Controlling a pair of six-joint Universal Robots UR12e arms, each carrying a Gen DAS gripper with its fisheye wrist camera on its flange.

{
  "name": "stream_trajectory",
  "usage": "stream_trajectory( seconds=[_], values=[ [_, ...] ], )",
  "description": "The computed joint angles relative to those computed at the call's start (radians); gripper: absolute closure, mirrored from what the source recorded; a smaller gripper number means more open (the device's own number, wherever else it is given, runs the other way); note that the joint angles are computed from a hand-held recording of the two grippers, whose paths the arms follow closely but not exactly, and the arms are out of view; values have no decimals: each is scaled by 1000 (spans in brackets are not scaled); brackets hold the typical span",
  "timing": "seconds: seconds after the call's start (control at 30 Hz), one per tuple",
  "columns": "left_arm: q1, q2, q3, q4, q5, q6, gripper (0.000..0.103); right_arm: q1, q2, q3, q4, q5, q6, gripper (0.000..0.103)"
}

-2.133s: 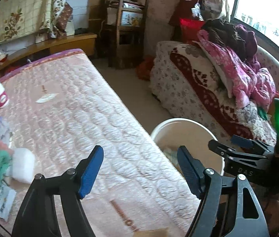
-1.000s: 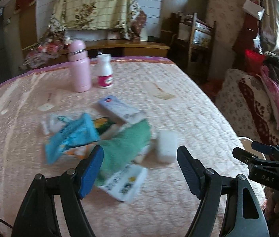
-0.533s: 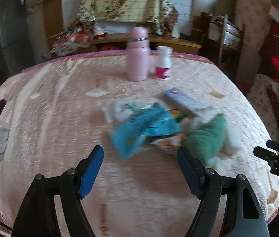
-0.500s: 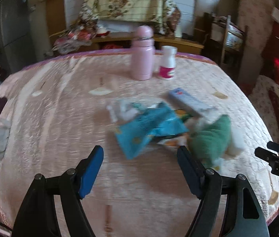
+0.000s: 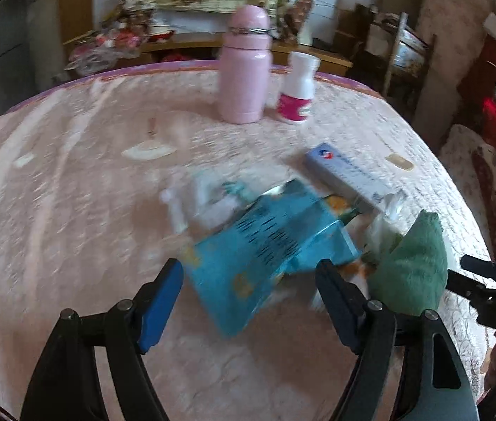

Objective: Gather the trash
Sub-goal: 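Move both tools back toward the remaining items on the mattress, then grasp the white sponge with the right gripper while the left gripper grasps the blue wrapper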

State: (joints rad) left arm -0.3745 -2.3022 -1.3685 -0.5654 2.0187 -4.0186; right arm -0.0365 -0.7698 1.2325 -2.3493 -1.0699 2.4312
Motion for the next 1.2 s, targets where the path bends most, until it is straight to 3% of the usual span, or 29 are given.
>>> stream_trajectory(
  seconds=[0.17,0.3,0.33,0.37,0.4,0.43,0.47,0.5,0.67,0.8,1.2],
  values=[
    [20,-42,66,-60,-56,89,21,7,16,-25,25,-6,-8,20],
    [21,-51,79,-61,-41,121,23,13,26,-37,30,-16,-21,20],
    [22,-48,72,-48,-50,118,28,15,28,-39,27,-17,-24,20],
    [26,-41,53,-13,-78,119,50,15,30,-39,24,-13,-25,20],
    [25,-37,44,-1,-82,116,59,14,31,-39,21,-4,-26,21],
    [23,-33,41,-4,-73,110,79,12,33,-41,26,8,-27,23],
    [19,-27,39,-19,-65,106,87,9,35,-45,39,27,-31,39],
    [17,-21,31,-10,-63,105,89,6,35,-50,59,41,-36,62],
    [7,19,-28,43,-69,55,92,-4,19,-28,59,57,-68,62],
    [-16,44,-42,64,-24,45,92,-30,-18,19,22,101,-90,62],
    [-70,18,51,94,5,88,92,-74,-70,72,-18,150,-85,62]
  ],
)
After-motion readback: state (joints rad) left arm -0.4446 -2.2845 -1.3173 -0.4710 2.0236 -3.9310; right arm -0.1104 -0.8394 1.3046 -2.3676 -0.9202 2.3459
